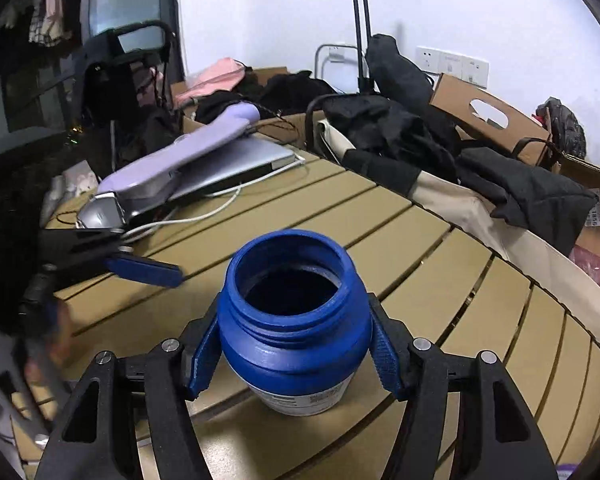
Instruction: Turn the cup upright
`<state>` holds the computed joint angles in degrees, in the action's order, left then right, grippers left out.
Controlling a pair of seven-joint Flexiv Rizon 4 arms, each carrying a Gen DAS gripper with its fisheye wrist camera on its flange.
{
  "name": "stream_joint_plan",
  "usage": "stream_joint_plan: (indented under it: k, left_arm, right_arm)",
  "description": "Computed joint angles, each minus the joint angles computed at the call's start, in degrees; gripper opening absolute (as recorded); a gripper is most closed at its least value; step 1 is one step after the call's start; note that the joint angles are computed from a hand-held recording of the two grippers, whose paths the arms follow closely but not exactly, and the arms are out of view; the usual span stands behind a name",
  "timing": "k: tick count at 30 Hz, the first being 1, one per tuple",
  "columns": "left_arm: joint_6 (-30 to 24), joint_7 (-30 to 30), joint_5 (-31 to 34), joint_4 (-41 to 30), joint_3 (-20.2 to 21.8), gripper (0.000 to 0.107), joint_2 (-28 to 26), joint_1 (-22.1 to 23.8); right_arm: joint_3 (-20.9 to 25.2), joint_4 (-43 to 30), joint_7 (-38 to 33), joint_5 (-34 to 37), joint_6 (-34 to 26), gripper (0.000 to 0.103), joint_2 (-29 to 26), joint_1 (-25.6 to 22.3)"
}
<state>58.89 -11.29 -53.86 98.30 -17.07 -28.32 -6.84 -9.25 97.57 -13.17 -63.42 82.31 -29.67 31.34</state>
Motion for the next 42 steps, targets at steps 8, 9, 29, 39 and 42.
stream_joint_plan:
  k: [8, 9, 29, 39, 42]
  left_arm:
    - [18.89, 0.45, -8.08, 6.40, -0.98, 0.103, 4.22, -2.58]
    - [22.08, 2.40, -11.16, 7.17, -2.67, 0.103, 4.97, -2.18]
    - [20.28, 21.24, -38.72, 27.15, 8.42, 0.103, 34.89, -13.05]
    - [12.63, 9.41, -19.52, 45.01, 20.58, 0.103, 62.08, -15.36]
    - [9.24, 7.65, -13.29, 49.12, 25.48, 0.103, 71.11, -16.20]
  right_arm:
    - [4.78, 8.74, 8.79, -0.43, -15.67, 0.081, 11.47, 2.23]
    - [5.39, 10.27, 9.94, -0.21, -18.70, 0.081, 13.47, 2.81]
    - [32.08, 17.08, 36.75, 5.80, -60.63, 0.081, 29.71, 8.50]
    - [35.55, 2.13, 39.28, 4.59, -85.35, 0.081, 21.17, 28.54]
    - [35.26, -2.83, 39.82, 3.63, -92.09, 0.081, 17.29, 35.55]
